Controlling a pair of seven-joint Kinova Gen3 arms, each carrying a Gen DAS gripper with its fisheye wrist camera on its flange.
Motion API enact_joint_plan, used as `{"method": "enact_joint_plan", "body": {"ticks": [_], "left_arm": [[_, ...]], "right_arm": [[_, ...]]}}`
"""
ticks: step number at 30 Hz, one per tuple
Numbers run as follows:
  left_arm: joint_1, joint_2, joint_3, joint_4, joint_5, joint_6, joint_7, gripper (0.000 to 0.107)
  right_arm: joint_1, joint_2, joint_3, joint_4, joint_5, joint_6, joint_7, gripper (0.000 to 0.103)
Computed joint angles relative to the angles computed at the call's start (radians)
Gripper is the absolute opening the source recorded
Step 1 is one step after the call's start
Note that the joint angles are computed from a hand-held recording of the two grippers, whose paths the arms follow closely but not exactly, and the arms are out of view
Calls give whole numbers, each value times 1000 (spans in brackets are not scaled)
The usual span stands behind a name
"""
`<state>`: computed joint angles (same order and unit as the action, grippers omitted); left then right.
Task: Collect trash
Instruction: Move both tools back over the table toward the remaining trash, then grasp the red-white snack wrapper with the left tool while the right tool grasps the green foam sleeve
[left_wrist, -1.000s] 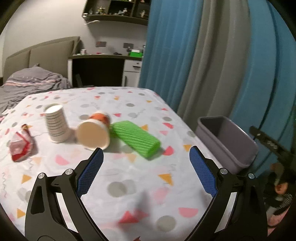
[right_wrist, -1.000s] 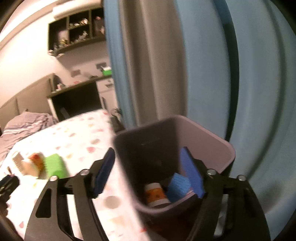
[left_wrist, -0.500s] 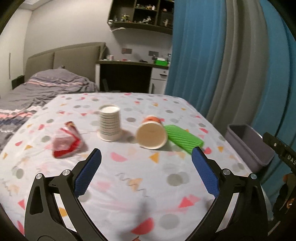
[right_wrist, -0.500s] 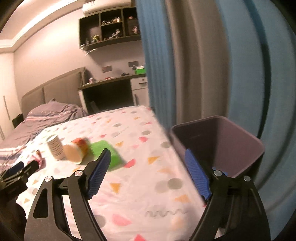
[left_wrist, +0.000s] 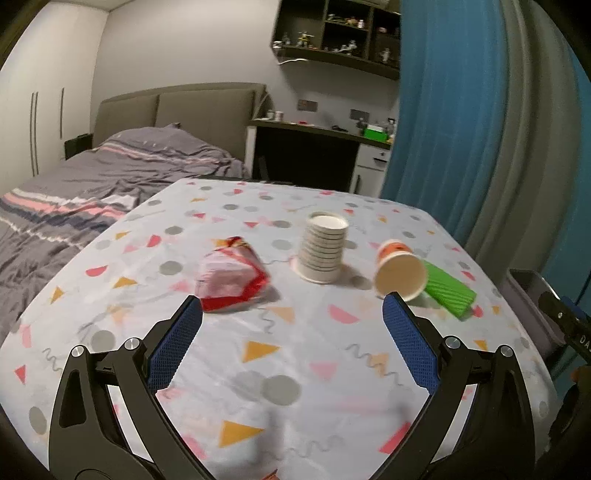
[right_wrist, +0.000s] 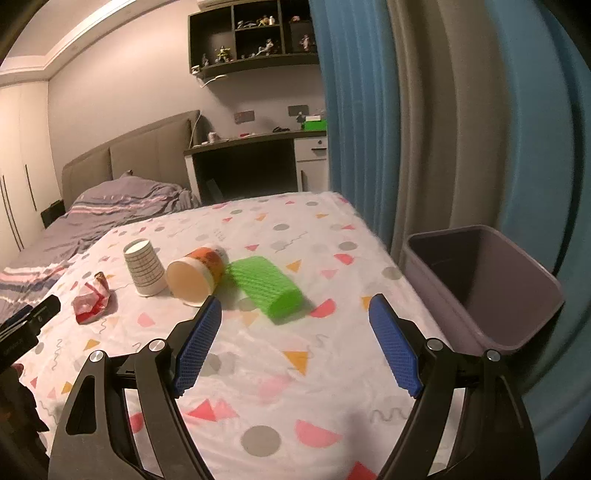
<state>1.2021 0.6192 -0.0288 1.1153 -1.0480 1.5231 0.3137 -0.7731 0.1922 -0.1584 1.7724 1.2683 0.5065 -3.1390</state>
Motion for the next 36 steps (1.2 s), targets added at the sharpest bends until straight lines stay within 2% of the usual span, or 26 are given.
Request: {"method": "enact_joint_plan", "body": {"ticks": [8,12,19,22,25,28,29,30,33,35,36], "left_arm": [[-55,-65,30,110,31,-17,16,96],[-108,-99,49,170,41,-61,13,96],[-250,-167,81,285,107,-253,26,96],[-295,-173,86,303,144,-318,17,89],[-327,-181,87,318,177,-383,-1,77],[-344,-177,85,312,207,-404,-36,59],[-347,-178,81,314,215,-415,-46,48],[-356,-184,84,325,219,-442,-54,32],[-368,-194,79,341,240,-487,-68,9],[-367,-207,70,368,235,-526,-49,0],[-363,-210,66,373,229,-530,-40,0]], "right_arm": [[-23,47,17,-52,-48,-10,57,80],[-31,70,34,-82,-88,-17,94,80],[-41,122,73,-158,-210,-9,236,80],[-33,151,87,-197,-291,-4,317,80],[-30,184,103,-237,-357,6,386,80],[-26,214,114,-281,-425,16,459,80],[-24,224,116,-296,-449,21,483,80],[-22,237,118,-314,-474,28,508,80],[-23,261,131,-353,-531,36,568,80],[-27,275,143,-373,-563,39,604,80],[-27,286,145,-389,-582,47,629,80]]}}
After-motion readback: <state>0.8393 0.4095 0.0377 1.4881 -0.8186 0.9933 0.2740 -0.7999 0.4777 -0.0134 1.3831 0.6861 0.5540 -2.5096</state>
